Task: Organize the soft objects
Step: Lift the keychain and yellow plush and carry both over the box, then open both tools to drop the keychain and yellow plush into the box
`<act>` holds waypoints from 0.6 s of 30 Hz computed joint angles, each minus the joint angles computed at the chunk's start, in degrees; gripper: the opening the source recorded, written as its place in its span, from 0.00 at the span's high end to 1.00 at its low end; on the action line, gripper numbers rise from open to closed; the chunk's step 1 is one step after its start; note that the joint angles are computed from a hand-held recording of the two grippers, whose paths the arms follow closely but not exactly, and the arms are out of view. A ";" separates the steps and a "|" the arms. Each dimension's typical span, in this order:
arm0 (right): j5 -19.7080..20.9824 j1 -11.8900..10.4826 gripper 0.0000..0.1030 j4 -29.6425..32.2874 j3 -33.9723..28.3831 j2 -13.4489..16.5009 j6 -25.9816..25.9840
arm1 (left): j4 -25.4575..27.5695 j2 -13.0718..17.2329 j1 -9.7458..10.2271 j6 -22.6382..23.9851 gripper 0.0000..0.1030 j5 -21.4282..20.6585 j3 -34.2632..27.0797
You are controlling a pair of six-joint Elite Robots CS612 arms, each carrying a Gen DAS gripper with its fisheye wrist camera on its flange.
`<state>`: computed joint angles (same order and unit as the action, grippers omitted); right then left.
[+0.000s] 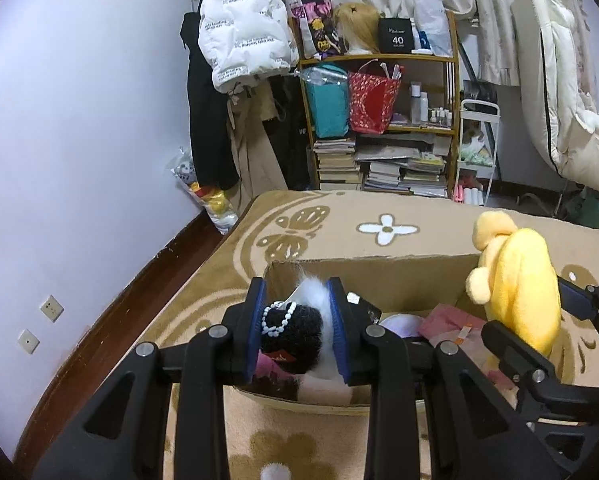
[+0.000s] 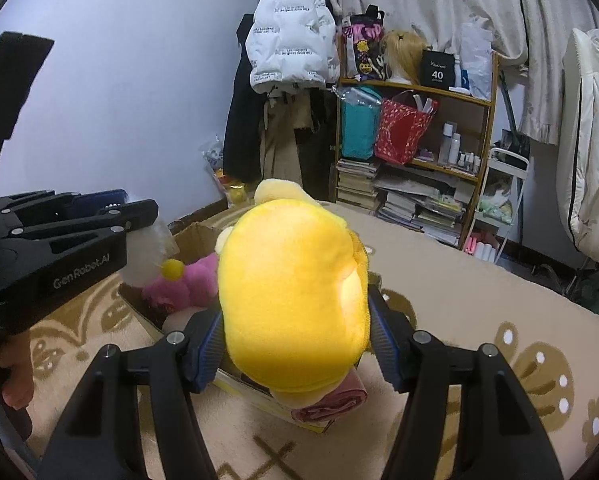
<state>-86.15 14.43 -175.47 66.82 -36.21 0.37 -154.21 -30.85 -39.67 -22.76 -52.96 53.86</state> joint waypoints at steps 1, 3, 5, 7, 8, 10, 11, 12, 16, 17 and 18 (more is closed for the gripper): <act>0.24 -0.07 0.35 0.11 -0.09 0.08 0.25 | 0.19 0.13 0.03 -0.19 0.72 0.22 -0.14; 0.84 -0.22 0.34 0.28 -0.25 0.24 0.70 | 0.31 0.37 0.09 -0.60 0.72 0.24 -0.40; 0.96 -0.29 0.34 0.63 -0.62 0.46 0.72 | 0.14 0.51 0.20 -0.80 0.72 0.03 -0.51; 1.13 -0.35 0.34 0.98 -1.03 0.71 0.82 | 0.30 0.62 0.22 -0.87 0.71 0.01 -0.65; 1.27 -0.38 0.33 1.28 -1.26 0.82 0.84 | 1.06 0.77 0.22 -1.20 0.70 0.19 -0.98; 1.18 -0.32 0.33 1.82 -1.54 1.00 0.54 | 3.90 0.98 0.29 -2.29 0.70 0.70 -1.67; 1.16 -0.30 0.32 2.04 -1.67 1.09 0.40 | 4.97 1.09 0.39 -2.87 0.70 0.61 -1.99; 1.59 -0.34 0.31 2.33 -1.76 1.15 0.31 | 5.77 1.07 0.56 -3.72 0.70 0.15 -2.04; 1.95 -0.41 0.30 3.00 -2.14 1.43 0.67 | 6.12 0.74 1.26 -7.45 0.69 -1.71 -1.38; 1.62 -0.36 0.30 3.40 -2.32 1.48 0.57 | 6.26 0.55 1.46 -8.13 0.69 -2.51 -1.08; 1.44 -0.33 0.30 3.83 -2.41 1.49 0.56 | 6.64 0.36 1.61 -8.34 0.69 -3.37 -0.86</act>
<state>-84.72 14.11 -171.64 64.41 -34.71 0.93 -147.57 -30.49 -38.06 -31.10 -56.33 52.99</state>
